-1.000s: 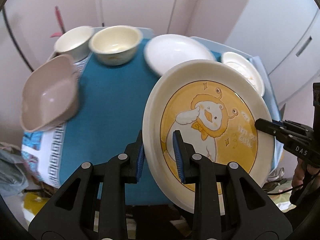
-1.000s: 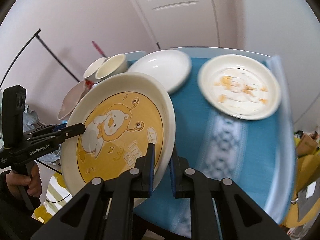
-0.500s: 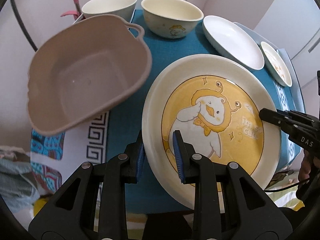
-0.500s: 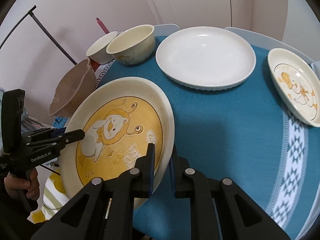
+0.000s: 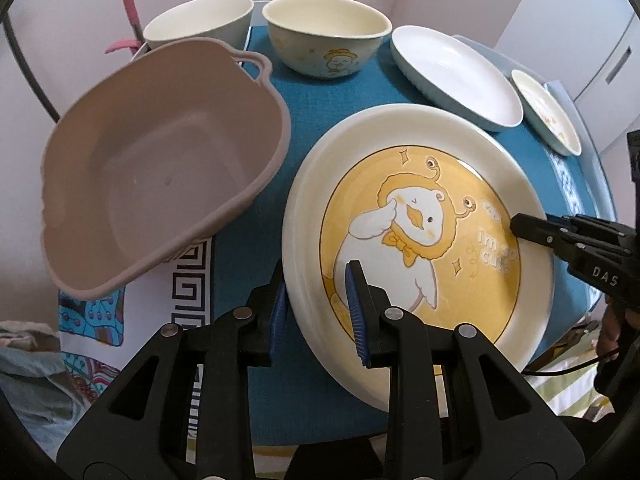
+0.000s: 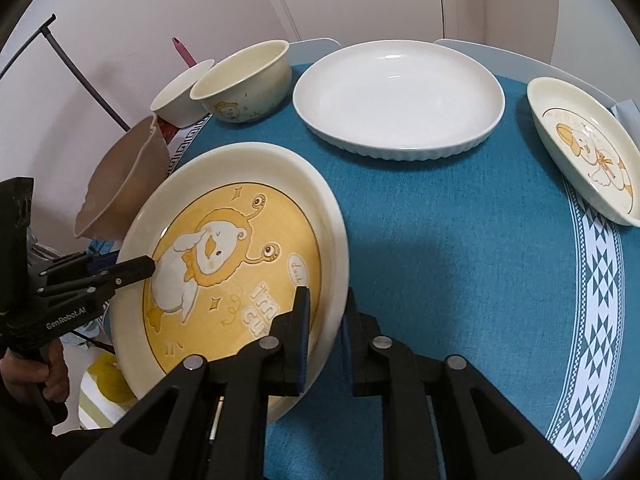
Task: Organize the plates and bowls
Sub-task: 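Lift the lion plate with the left gripper and carry it toward the beige dish, then lower the lion plate onto the table and open the left gripper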
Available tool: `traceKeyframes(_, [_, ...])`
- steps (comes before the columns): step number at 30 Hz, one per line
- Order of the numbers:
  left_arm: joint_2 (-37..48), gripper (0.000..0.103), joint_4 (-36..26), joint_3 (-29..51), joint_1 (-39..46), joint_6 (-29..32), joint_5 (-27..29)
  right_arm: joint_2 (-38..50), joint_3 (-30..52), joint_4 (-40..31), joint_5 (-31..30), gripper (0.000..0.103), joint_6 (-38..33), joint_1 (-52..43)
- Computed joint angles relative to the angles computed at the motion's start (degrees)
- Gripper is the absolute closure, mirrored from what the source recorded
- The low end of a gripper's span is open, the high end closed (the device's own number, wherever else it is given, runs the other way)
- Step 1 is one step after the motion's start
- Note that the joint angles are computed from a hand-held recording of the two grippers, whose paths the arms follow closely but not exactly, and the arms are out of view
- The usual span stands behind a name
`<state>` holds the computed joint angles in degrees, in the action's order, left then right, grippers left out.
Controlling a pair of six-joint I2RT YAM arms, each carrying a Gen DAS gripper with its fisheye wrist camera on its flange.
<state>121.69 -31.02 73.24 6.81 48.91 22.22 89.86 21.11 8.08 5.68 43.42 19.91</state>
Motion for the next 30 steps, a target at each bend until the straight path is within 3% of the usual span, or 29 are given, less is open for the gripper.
traceKeyframes(14, [-4.4, 0.073, 9.5, -7.8, -3.2, -1.2, -6.3, -1.5, -1.1, -0.1, -0.6, 0.085, -0.1, 0.0])
traceKeyframes(15, [-4.7, 0.068, 10.1, -8.5, -3.4, -1.3, -6.6, -1.7, -1.2, -0.1, -0.7, 0.076, -0.2, -0.1])
traceKeyframes(16, [-5.4, 0.063, 10.9, -9.3, -3.6, -1.9, -7.1, -2.0, -1.3, 0.0, -1.0, 0.061, -0.5, -0.4])
traceKeyframes(18, [-7.2, 0.030, 12.4, -11.4, -3.9, -3.1, -7.5, -3.4, -1.6, -0.5, -2.5, 0.044, -1.4, -1.5])
traceKeyframes(20, [-10.2, 0.022, 14.6, -14.2, -4.3, -4.9, -7.5, -6.6, -1.6, -3.4, -3.6, 0.044, -3.0, -2.7])
traceKeyframes(22, [-12.6, 0.021, 13.9, -15.2, -4.7, -5.6, -8.0, -11.9, -2.3, -7.1, -3.4, 0.044, -5.0, -3.4])
traceKeyframes(27, [-21.4, 0.021, 8.0, -16.8, -5.2, -10.2, -5.8, -25.5, -2.6, -18.5, -5.8, 0.044, -11.2, -8.8])
traceKeyframes(30, [-26.6, 0.021, 4.3, -16.4, -6.5, -14.7, -2.6, -33.9, -0.8, -27.5, -8.5, 0.044, -18.8, -15.6])
